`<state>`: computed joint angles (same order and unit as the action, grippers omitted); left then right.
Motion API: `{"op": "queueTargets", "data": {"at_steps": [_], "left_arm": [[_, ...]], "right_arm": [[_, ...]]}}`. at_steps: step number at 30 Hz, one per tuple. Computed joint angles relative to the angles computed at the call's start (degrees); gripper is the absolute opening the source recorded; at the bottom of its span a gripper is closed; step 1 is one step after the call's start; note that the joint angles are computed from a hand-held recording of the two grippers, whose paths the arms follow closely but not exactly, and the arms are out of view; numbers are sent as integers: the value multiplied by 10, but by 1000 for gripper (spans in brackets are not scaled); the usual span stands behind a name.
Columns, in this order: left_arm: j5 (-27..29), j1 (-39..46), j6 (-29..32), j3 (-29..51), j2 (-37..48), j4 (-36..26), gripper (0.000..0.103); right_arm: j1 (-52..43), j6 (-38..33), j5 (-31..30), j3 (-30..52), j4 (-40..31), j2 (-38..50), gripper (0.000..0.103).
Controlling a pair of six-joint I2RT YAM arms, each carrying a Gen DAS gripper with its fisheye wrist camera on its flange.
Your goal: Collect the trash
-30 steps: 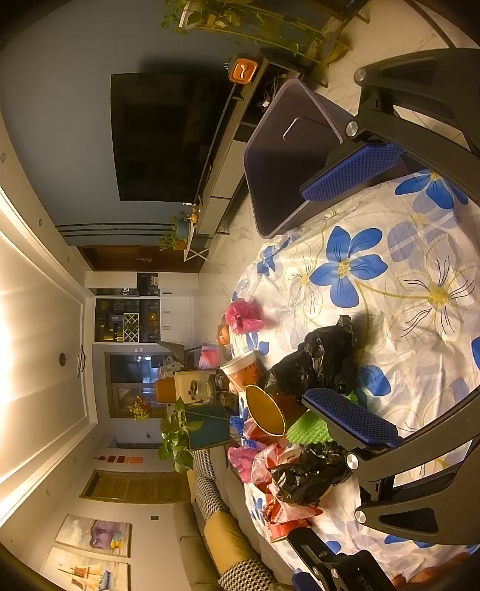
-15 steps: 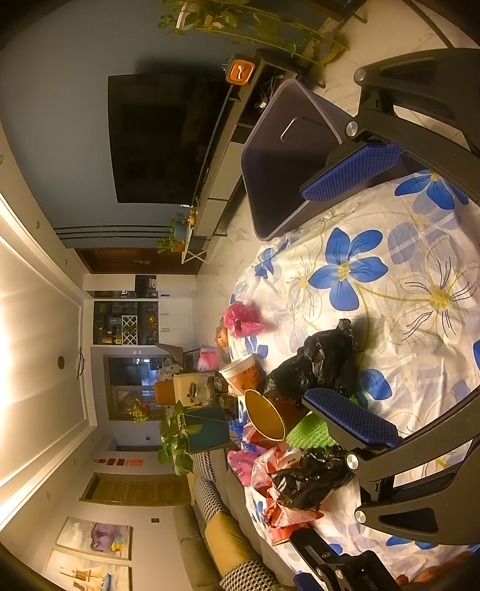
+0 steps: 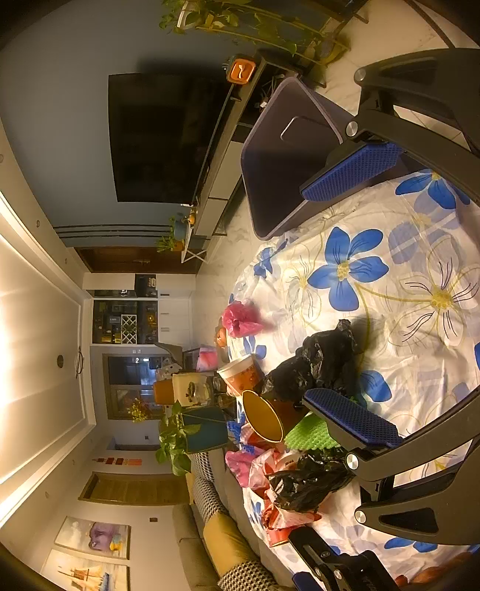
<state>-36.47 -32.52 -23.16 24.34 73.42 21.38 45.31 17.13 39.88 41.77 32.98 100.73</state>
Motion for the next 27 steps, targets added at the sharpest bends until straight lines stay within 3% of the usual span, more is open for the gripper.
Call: {"op": "queueTargets", "data": {"at_steps": [16,27], "left_arm": [[23,16,-3,-3,24,28,97],[56,58,0,1,90,83,97]], "right_arm": [[-9,-10,-15,3,22,26,98],[-37,-23,-74,51,36,95,95]]}}
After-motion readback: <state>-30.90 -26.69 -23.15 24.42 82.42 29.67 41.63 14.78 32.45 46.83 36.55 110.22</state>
